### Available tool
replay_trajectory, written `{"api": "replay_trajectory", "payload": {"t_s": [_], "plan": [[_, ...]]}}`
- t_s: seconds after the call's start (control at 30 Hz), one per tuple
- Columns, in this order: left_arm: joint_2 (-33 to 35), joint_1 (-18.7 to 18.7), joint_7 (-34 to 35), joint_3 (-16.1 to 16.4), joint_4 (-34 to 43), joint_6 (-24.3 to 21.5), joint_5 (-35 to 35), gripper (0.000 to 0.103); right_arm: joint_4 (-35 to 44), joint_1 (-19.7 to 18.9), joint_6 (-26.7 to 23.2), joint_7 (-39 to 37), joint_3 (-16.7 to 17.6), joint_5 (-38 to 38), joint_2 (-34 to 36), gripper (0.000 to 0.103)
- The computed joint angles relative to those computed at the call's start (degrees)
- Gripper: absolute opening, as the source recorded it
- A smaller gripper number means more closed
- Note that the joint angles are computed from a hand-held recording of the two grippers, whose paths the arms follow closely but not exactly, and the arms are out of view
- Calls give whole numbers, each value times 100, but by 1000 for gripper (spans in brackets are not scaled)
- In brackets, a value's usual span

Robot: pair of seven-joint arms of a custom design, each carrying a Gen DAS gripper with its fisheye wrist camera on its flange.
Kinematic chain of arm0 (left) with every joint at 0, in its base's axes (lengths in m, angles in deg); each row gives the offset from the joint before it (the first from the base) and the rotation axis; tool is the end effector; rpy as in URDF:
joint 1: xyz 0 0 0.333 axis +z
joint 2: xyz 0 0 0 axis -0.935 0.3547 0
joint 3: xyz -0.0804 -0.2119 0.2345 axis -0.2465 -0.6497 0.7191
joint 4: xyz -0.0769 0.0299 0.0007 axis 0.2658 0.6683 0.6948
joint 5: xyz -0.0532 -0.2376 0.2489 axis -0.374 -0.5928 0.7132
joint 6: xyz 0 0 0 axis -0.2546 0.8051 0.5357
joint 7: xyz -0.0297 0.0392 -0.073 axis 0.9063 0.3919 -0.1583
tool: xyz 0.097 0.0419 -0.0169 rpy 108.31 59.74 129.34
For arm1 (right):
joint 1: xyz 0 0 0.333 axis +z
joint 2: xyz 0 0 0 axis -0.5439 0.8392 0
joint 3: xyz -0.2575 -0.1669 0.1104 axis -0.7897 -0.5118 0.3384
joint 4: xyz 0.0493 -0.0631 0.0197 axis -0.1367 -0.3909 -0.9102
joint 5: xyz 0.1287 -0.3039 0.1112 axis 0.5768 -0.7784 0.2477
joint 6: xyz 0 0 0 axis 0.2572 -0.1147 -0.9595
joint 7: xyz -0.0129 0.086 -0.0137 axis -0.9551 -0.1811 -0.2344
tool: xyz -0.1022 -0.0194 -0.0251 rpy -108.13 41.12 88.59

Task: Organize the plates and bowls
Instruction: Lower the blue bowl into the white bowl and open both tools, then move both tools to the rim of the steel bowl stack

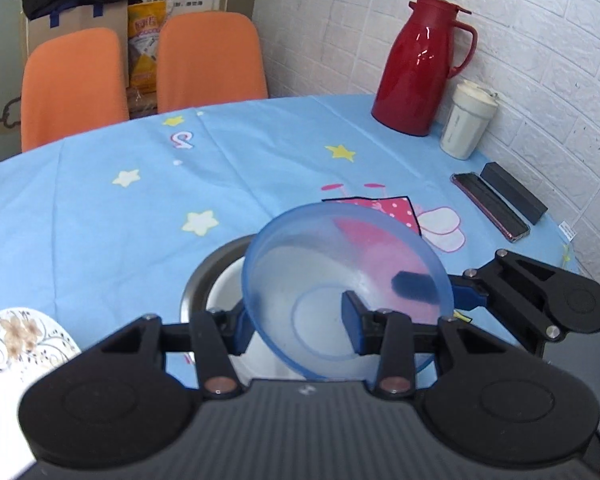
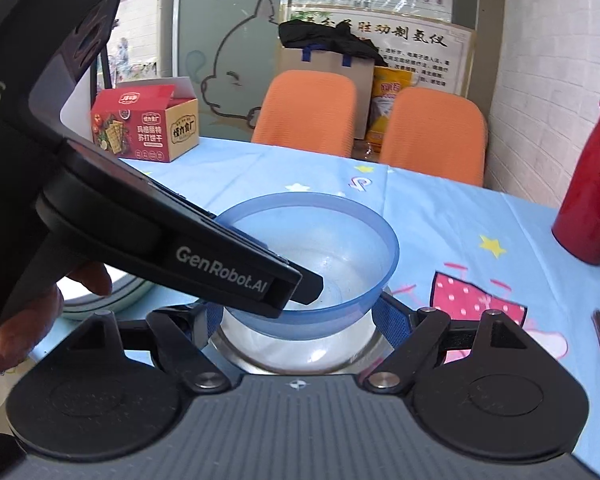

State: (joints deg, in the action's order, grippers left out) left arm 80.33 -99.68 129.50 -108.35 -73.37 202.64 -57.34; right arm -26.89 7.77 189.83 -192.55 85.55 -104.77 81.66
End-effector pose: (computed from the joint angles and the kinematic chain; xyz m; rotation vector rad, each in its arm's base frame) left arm 0.5332 -0.4977 0.4442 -0.7790 2.7439 -1.2214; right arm 0.3856 0.4205 0.4138 -1.5115 1.7805 -1.0173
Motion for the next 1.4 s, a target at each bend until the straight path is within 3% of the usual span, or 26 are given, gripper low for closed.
{"api": "replay_trajectory", "payload": {"t_s": [0.33,0.4,0.47,0.57,0.67,0.77,0.9,1.23,1.3,1.37,1.4], "plan": [[502,-340,-545,462,740,-288,625,41,-250,-215,480,579,-119,-405,4,103],[631,-373,-642,524,912,-363,772,51,-343,-192,445,734,-80,-362,-22,103],[633,-200,-559,340,900,-401,644,68,-483,-157,375,940,-35,-301,-94,103],[371,42,-285,121,464,-70,374,72,-710,-99,310,1275,62,-255,-232,103],[9,313,114,-135,-180,585,-29,73,-857,20,25,1468,193,-111,-351,103],[-202,425,142,-185,-521,966,-365,74,-922,107,-283,1728,276,-80,-424,103],[-325,557,21,-209,-709,1088,-677,75,-885,127,-543,1958,294,-251,-442,103],[-255,534,-619,-97,-686,1227,-960,79,-570,-18,-517,2037,133,-747,-213,103],[-174,486,-786,-132,-665,1507,-1064,82,-568,33,-776,2247,110,-999,-146,103],[-124,287,-1124,50,-634,1596,-983,97,-555,124,-1214,2638,99,-1165,-1,103],[-120,215,-1223,126,-641,1582,-886,97,-515,155,-1369,2788,93,-1114,88,103]]}}
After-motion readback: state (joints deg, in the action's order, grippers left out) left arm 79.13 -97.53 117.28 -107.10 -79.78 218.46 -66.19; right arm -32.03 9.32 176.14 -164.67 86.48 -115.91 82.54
